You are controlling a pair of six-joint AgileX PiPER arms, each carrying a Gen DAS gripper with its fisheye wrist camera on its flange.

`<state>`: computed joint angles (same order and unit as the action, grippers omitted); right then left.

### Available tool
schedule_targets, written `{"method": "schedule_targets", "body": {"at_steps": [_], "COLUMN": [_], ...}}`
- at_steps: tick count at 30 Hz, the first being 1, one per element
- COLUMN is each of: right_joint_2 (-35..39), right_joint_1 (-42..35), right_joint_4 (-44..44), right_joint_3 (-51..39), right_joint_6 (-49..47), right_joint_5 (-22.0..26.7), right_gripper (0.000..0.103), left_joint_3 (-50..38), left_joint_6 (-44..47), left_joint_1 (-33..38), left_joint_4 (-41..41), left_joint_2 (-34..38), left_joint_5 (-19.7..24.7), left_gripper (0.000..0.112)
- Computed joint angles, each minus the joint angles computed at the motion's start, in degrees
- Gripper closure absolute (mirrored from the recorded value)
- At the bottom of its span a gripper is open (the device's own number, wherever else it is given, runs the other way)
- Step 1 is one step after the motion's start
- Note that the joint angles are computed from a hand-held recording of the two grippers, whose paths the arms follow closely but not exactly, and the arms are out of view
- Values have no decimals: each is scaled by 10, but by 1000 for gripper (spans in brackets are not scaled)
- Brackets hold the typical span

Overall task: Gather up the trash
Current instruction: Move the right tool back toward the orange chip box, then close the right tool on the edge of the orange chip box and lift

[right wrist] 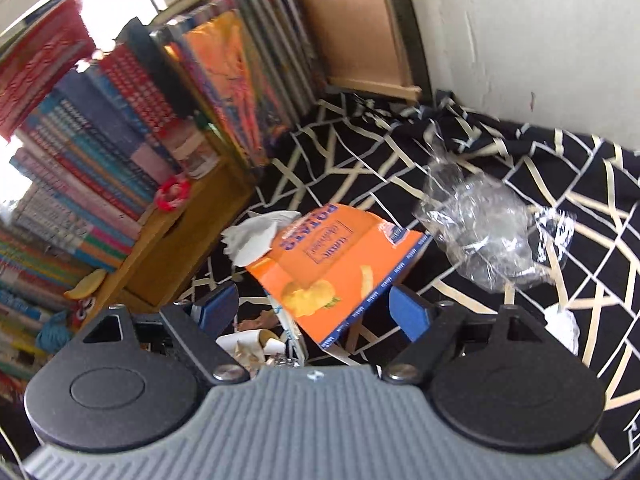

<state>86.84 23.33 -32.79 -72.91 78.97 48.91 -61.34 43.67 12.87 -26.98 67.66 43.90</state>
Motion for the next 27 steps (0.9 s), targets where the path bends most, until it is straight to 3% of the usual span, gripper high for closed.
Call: {"method": "schedule_targets", "body": {"at_steps": [3,10,23,27], "right_joint_2": [2,-7,72,85], "right_joint_1": [-25,-93,-105,-108], "right_joint_4": [17,55,-26,-35], "right_joint_3": [26,121,121,122], "right_joint_6": [19,136,308,327], "right_joint_5": [-35,-182,-260,-281], "right_gripper": [13,12,12,23], "left_joint_3": [0,-2,-10,-11], "left_joint_6": [0,7,5,5], "left_joint_1": [0,4,10,11], "left_joint_4": [0,-7,-12,-12], "left_joint_2": [0,3,9,10], "left_joint_5": [0,4,11,11], "left_gripper": [64,64,64,63]}}
